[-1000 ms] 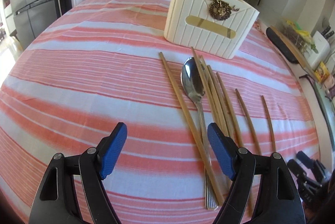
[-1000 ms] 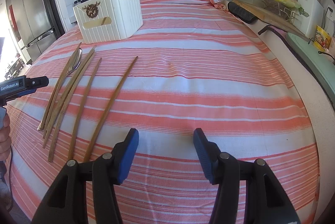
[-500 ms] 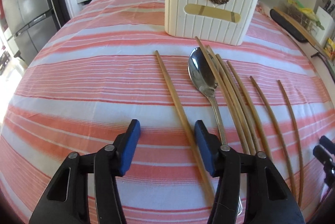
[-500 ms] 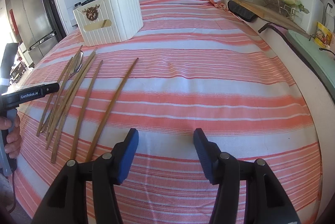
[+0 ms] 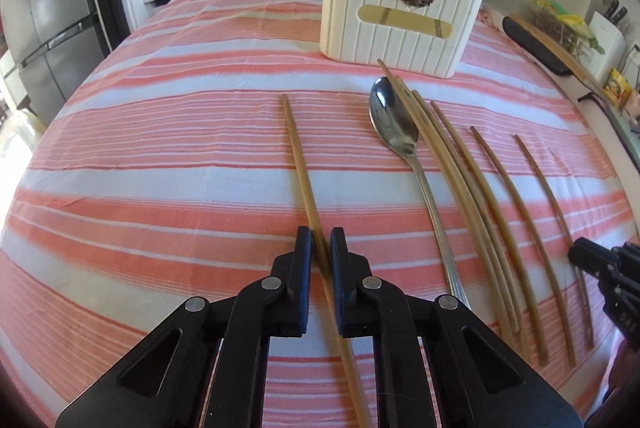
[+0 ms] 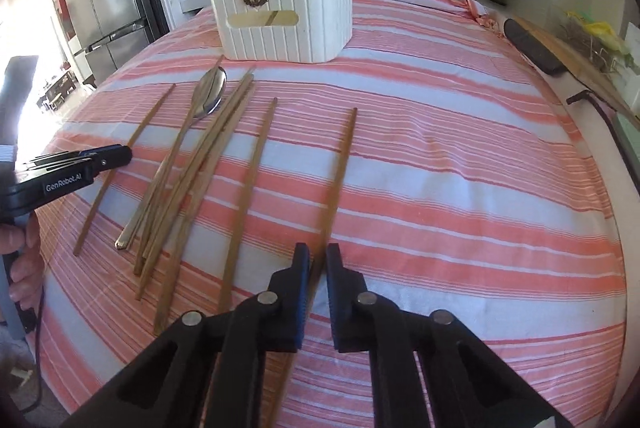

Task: Organize utensils
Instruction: 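Close the left tool on a chopstick while the right tool grips another chopstick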

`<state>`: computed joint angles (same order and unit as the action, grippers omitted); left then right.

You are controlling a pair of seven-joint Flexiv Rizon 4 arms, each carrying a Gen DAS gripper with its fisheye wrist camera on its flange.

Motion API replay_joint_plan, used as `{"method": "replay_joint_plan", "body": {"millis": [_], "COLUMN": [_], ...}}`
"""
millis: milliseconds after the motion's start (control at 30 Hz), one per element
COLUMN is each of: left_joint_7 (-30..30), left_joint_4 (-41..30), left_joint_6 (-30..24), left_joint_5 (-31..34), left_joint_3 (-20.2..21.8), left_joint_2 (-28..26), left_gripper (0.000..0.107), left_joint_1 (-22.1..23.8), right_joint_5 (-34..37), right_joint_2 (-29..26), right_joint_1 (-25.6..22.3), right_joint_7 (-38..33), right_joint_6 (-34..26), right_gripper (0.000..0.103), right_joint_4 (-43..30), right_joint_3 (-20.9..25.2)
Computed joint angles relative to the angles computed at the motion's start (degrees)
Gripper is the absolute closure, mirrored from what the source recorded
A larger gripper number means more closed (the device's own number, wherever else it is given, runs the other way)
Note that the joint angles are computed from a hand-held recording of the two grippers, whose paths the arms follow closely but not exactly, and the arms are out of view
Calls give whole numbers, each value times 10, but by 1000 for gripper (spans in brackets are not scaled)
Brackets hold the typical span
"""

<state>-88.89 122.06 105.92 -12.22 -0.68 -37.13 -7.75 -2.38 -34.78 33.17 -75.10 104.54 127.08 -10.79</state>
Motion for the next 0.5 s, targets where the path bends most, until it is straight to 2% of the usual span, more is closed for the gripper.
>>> {"method": "replay_joint_plan", "body": {"millis": [67,233,300,333,367,400,433,467,500], "left_joint_7": [1,12,12,11,11,12,13,15,18], "left_joint_4": [13,45,48,48,46,41,35,28,21], "left_joint_6": [3,0,-5,-6,-6,-7,-11,-15,-19], "left_joint_5": [9,24,27,31,36,36,33,28,22], "left_joint_3": [-10,-9,-18,-30,-41,-40,-30,-16,0], "left_joint_2": [8,28,33,32,30,28,26,23,19], "left_gripper": [100,99,98,91,86,74,60,54,50], "left_joint_1": [17,32,45,58,69,68,58,42,26], "right_joint_5": [14,46,49,49,49,48,46,44,40], "right_joint_2": [2,10,15,16,16,16,15,14,11], "right_joint_1": [31,55,45,34,25,15,0,-13,-27], "right_joint_7": [0,-2,-8,-14,-19,-24,-29,-33,-38], "right_joint_6": [0,0,11,21,25,26,32,40,40], "right_gripper": [97,96,95,93,85,77,62,55,55], "right_joint_4": [13,46,53,55,52,49,44,40,32], "right_joint_3": [-41,-103,-101,-92,-85,-77,-64,-52,-38]}}
